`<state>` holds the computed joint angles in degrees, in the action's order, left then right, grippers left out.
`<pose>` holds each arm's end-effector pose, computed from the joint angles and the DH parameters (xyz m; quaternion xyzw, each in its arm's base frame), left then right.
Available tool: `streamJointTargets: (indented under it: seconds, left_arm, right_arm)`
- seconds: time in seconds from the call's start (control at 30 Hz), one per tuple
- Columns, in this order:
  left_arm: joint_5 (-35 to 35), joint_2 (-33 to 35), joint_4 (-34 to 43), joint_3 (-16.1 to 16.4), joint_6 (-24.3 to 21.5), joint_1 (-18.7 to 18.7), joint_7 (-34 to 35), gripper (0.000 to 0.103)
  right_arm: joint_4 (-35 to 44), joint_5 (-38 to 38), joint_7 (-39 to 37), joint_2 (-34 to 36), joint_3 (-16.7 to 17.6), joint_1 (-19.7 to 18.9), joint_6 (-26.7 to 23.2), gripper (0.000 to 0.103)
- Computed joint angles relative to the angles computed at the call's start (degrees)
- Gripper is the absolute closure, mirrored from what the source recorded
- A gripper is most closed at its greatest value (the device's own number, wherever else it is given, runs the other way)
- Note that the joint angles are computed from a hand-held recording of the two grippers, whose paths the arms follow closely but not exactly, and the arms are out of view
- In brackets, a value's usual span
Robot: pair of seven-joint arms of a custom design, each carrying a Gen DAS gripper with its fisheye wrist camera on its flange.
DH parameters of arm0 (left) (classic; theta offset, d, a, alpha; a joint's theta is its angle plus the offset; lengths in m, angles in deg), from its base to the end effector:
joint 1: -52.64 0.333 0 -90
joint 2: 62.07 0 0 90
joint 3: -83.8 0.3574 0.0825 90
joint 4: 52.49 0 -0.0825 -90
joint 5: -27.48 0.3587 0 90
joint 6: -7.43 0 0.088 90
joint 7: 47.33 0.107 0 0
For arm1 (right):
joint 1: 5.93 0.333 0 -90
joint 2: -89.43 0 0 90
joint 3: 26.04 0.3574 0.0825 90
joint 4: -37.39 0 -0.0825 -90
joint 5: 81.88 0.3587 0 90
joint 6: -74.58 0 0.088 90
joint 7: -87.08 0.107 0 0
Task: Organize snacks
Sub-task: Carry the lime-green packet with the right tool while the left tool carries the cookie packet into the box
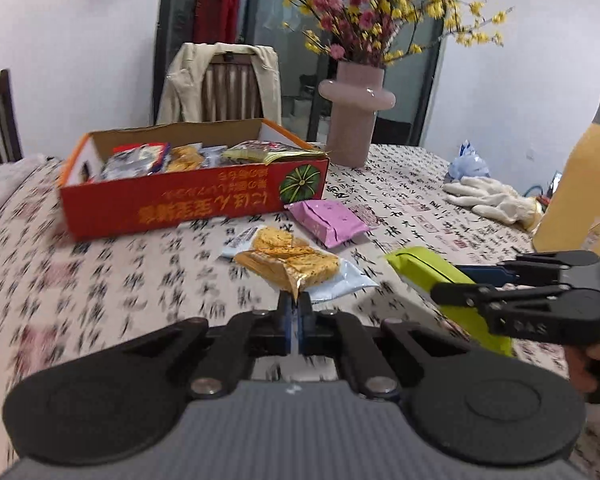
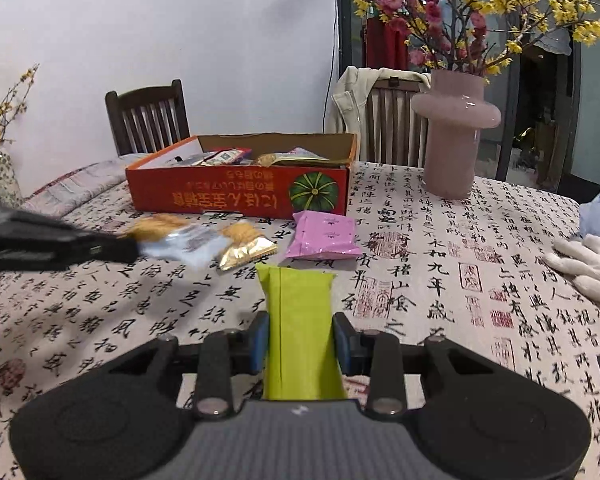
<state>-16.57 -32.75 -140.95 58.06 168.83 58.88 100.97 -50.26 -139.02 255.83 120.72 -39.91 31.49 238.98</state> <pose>0.7170 -0.1384 0.5013 -0.4229 0.7725 -0.4447 0.1634 0.6349 0.3734 0.4621 -0.6222 0.6232 -0.3064 0.3615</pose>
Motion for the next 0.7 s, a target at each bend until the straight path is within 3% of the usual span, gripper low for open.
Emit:
streamJointTargets:
  seconds: [0.1,0.2,0.5,0.7]
  left_arm:
    - [-8.95,-5.15,-7.32,-4.19,2.78,4.99,6.77,0.1]
    - [-17.35,-9.34,-11.9,-4.98,2.45,7.75,12.03,0.1]
    - [-33.73,-17.43,-18.53,-1.2,-1.98,9.12,23.93,0.1]
    - [-37.26,-17.6,-16.51,2.7,-3.99,6.39,27.6,0.1]
  right_arm:
    - [-1.95,-2.57,3.42,-1.64,-1.23,1.79,-0.19,0.07]
    - [-4.3,-7.31,8.19,-3.99,-1.42,3.25,-1.04,0.07]
    - [-8.41,-17.62,16.72,-9.44,3.06,4.38,-6.55,0.07]
    - [-6.85,-19.2,16.2,-9.49,7.59,2.22,-9.5,0.07]
